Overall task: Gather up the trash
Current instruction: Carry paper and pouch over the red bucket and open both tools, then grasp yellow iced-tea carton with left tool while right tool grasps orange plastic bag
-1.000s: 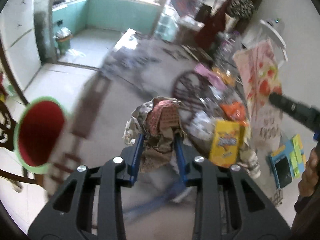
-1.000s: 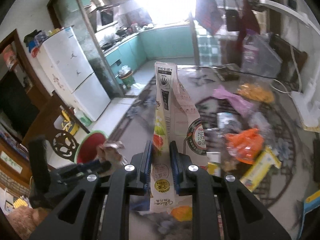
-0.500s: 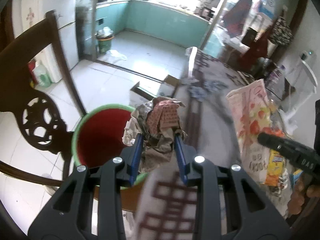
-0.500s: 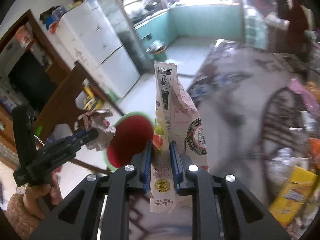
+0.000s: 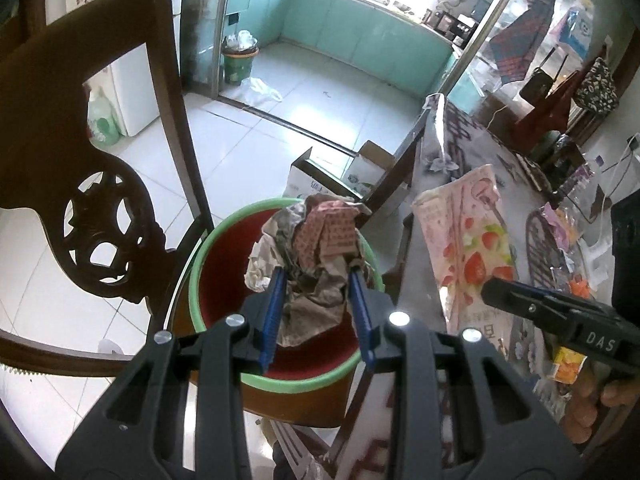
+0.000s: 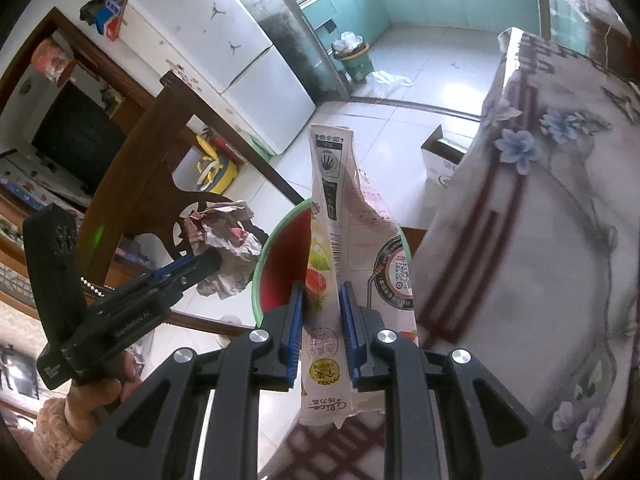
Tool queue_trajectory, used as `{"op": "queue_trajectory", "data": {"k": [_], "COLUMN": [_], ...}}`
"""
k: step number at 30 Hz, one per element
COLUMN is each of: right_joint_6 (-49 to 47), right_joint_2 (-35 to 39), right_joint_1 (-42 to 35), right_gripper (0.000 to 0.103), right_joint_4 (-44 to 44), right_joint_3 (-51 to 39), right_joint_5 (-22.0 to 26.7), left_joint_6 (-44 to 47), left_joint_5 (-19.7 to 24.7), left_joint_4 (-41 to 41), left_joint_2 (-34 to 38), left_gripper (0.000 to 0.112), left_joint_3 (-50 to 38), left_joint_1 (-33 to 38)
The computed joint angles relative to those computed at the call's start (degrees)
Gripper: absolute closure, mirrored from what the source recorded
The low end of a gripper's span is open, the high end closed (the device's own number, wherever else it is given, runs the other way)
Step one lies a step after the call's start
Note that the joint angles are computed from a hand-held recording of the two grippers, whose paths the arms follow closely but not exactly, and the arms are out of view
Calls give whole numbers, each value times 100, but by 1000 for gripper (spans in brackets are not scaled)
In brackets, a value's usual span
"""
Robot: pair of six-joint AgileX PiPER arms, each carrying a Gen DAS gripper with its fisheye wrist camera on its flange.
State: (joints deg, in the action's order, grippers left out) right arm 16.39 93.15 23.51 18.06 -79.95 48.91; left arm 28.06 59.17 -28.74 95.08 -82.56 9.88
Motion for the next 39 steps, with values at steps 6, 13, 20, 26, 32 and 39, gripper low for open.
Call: {"op": "queue_trajectory", "data": {"k": [6,13,20,26,32,39], "right_joint_6": [-156,168,611,1333,1617,392], "right_joint_2": [346,180,-611,-1576,-2584,-3972], "right_joint_1": [14,36,80,174,-206,-1782], "right_gripper": [82,55,55,55,55,55], "right_joint_4": [127,-234,-847,-1443,-1613,-965], "right_joint_3": [-200,-92,241,861,1549,2210], "right_joint_5": [54,46,95,185,500,1241], "left_joint_6": [-142,-359,-158,-79,-208,-1189], "left_joint_5": [-44,-212,-129,-55,-54,-449], "left_joint_4": [114,213,46,-30,-40,445], "left_joint_2": [317,443,75,-307,-697,-1218], "left_gripper": [79,49,49,47,47,47], "left_joint_3": [-260,-316,-175,50,377,828], "left_joint_1": [-49,-95,-190,-544,-1144,-2463]}}
